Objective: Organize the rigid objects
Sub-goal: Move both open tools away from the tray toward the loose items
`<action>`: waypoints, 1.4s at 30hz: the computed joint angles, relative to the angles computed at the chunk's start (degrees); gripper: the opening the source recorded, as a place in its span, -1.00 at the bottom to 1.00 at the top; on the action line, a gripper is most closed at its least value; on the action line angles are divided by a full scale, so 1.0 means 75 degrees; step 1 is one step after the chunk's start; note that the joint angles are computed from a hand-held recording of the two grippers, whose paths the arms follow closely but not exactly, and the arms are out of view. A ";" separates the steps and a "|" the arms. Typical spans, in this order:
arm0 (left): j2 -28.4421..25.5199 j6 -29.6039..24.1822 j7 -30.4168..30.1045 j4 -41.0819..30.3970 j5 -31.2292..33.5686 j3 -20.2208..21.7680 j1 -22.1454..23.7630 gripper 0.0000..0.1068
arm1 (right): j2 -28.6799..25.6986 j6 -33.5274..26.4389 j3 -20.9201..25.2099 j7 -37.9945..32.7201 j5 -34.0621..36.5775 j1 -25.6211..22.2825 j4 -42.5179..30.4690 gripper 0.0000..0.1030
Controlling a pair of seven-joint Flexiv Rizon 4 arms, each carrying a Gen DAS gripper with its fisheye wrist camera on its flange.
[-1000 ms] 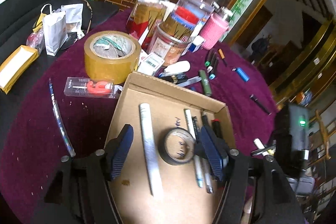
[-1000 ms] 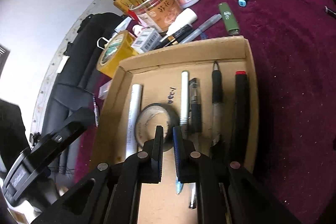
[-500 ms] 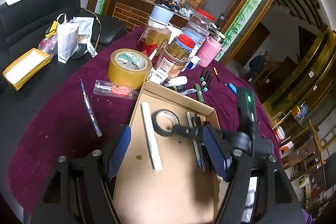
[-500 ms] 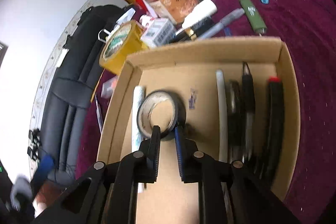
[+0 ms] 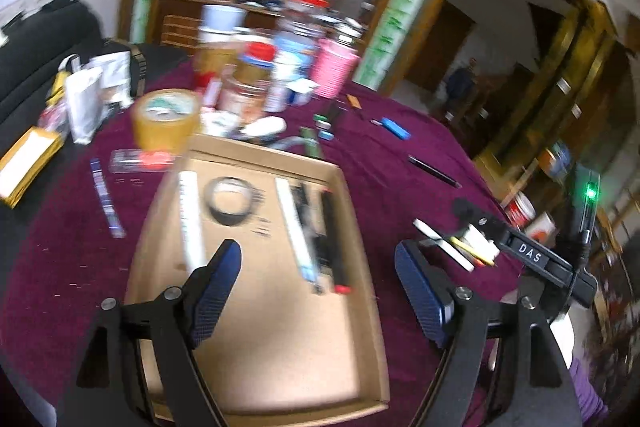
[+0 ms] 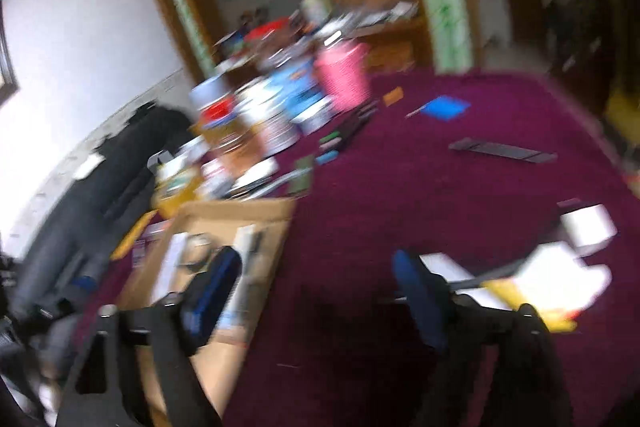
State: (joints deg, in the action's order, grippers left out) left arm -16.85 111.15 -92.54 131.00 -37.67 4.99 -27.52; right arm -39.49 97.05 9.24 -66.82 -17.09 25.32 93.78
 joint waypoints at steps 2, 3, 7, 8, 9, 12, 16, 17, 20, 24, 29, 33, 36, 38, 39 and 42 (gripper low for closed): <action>-0.0100 -0.0204 -0.0045 -0.0249 0.0362 -0.0359 0.0201 0.47 | 0.0194 0.0242 -0.0776 -0.0143 0.0472 0.0267 0.0285 0.79; -0.0149 -0.0290 -0.0203 -0.0343 0.0616 -0.0588 0.0405 0.47 | 0.0199 0.0261 -0.0825 0.0010 0.0436 0.0081 0.0325 0.79; -0.0513 -0.0878 -0.0837 -0.0890 0.1470 -0.1534 0.1195 0.47 | -0.0147 0.0182 -0.0540 0.0687 0.0684 -0.0838 0.0007 0.79; -0.0636 -0.1077 -0.0918 -0.1072 0.1502 -0.1510 0.1126 0.47 | -0.0339 0.0140 -0.0614 0.0888 0.0811 -0.0956 -0.0190 0.79; -0.0783 -0.1300 -0.0978 -0.1292 0.1541 -0.1449 0.1018 0.47 | -0.0476 0.0100 -0.0615 0.0997 0.0846 -0.1058 -0.0335 0.78; -0.1214 -0.2022 -0.1239 -0.2034 0.1735 -0.0599 0.0176 0.47 | -0.0746 0.0180 -0.0457 0.1133 0.0878 -0.1454 -0.0515 0.78; -0.1854 -0.3066 -0.1451 -0.3200 0.2407 0.0267 -0.0500 0.47 | -0.1118 0.0153 0.0985 0.1101 0.0699 -0.2648 -0.0767 0.78; -0.2078 -0.3423 -0.1369 -0.3622 0.2649 0.0387 -0.0552 0.47 | -0.1206 0.0148 0.1309 0.1060 0.0647 -0.2888 -0.0818 0.78; -0.2675 -0.4030 -0.0995 -0.4643 0.3241 0.0327 -0.0363 0.47 | -0.1426 -0.0129 0.2078 0.0889 0.0468 -0.3448 -0.0936 0.78; -0.3643 -0.4887 -0.0086 -0.6319 0.4099 0.0083 0.0020 0.46 | -0.1525 -0.0389 0.2335 0.0851 0.0671 -0.3602 -0.1054 0.78; -0.4734 -0.6633 0.0507 -0.8458 0.4913 0.0050 0.0162 0.46 | -0.1554 -0.0703 0.2304 0.0945 0.1130 -0.3600 -0.1210 0.78; -0.5112 -0.7475 0.0691 -0.9156 0.4640 -0.0638 0.0639 0.46 | -0.1559 -0.0944 0.2367 0.0696 0.1314 -0.3578 -0.1311 0.78; -0.5042 -0.7842 0.1044 -0.9022 0.4434 -0.1079 0.0838 0.44 | -0.1614 -0.1274 0.2548 0.0332 0.1427 -0.3620 -0.1454 0.78; -0.4876 -0.7845 0.1275 -0.8709 0.4352 -0.1255 0.0857 0.42 | -0.1594 -0.1482 0.2467 0.0162 0.1528 -0.3528 -0.1525 0.78; -0.4761 -0.7843 0.1335 -0.8529 0.4356 -0.1275 0.0820 0.39 | -0.1588 -0.1550 0.2458 0.0081 0.1604 -0.3504 -0.1547 0.78; -0.4368 -0.7540 0.1429 -0.7793 0.4159 -0.1474 0.0882 0.05 | -0.1558 -0.1655 0.2387 -0.0139 0.1855 -0.3419 -0.1590 0.78</action>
